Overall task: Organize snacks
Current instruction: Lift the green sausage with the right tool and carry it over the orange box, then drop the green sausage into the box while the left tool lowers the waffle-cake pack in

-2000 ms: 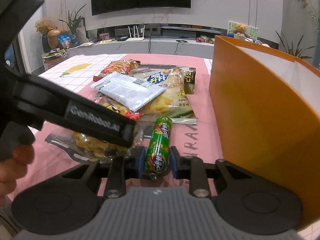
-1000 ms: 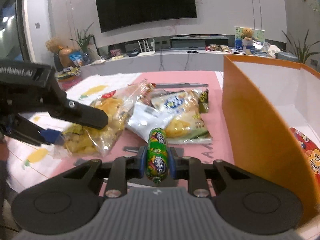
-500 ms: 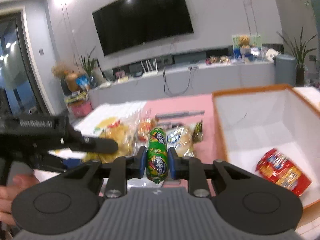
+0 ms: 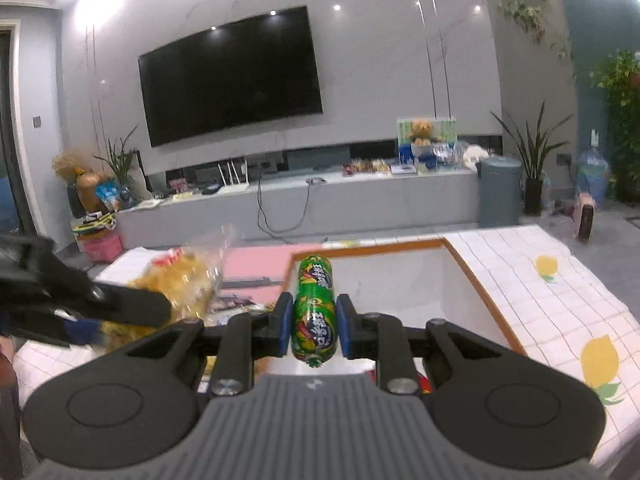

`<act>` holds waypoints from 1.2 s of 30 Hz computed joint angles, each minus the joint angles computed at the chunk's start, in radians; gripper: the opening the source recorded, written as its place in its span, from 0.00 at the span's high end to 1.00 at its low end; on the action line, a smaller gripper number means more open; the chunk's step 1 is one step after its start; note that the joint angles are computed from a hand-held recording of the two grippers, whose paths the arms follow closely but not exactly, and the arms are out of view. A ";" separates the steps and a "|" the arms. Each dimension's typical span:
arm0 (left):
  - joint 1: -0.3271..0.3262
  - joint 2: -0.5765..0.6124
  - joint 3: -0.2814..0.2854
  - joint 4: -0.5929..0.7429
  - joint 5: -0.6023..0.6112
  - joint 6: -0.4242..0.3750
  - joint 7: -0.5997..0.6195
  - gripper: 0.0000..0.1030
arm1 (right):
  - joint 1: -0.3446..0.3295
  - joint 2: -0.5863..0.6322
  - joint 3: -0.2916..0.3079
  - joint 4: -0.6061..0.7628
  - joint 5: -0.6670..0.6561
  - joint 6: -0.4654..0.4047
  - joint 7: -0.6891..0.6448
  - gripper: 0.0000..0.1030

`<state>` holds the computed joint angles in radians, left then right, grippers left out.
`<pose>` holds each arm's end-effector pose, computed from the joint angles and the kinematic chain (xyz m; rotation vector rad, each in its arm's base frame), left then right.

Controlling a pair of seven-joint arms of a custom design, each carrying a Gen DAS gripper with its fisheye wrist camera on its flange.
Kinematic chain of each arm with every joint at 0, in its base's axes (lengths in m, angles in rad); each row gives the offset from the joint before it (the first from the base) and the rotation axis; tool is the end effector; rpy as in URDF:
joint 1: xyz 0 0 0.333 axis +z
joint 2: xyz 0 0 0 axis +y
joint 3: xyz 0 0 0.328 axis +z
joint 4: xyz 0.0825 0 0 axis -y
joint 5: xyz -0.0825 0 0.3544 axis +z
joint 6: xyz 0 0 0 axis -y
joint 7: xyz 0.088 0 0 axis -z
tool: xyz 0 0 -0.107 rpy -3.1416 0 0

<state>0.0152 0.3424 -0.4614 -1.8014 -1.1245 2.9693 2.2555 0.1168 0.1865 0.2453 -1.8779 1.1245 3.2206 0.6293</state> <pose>0.6202 -0.1893 0.4617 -1.9159 1.8999 -1.4706 0.5950 0.1203 0.5332 -1.5552 1.4018 -0.6672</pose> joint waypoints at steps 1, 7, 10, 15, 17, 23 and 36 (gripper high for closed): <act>-0.019 0.009 0.011 0.010 0.035 -0.001 -0.028 0.17 | -0.021 -0.001 0.005 0.003 0.027 -0.032 -0.013 0.80; -0.060 0.075 0.016 0.062 0.223 0.005 -0.183 0.17 | 0.000 0.027 -0.106 0.002 -0.081 -0.132 0.149 0.80; -0.037 0.103 -0.022 0.075 0.259 0.009 -0.205 0.17 | 0.000 0.052 -0.138 0.023 -0.169 -0.176 0.236 0.80; -0.079 0.136 0.014 0.097 0.416 0.011 -0.343 0.17 | -0.025 0.095 -0.151 0.066 -0.288 -0.254 0.319 0.80; -0.090 0.145 0.025 0.104 0.468 0.009 -0.388 0.17 | -0.022 0.107 -0.168 0.074 -0.338 -0.276 0.376 0.80; -0.125 0.143 0.058 0.093 0.606 0.015 -0.519 0.17 | -0.018 0.115 -0.195 0.078 -0.452 -0.320 0.503 0.79; -0.198 0.131 0.142 0.082 0.896 0.022 -0.772 0.17 | 0.024 0.145 -0.261 0.074 -0.774 -0.306 0.764 0.78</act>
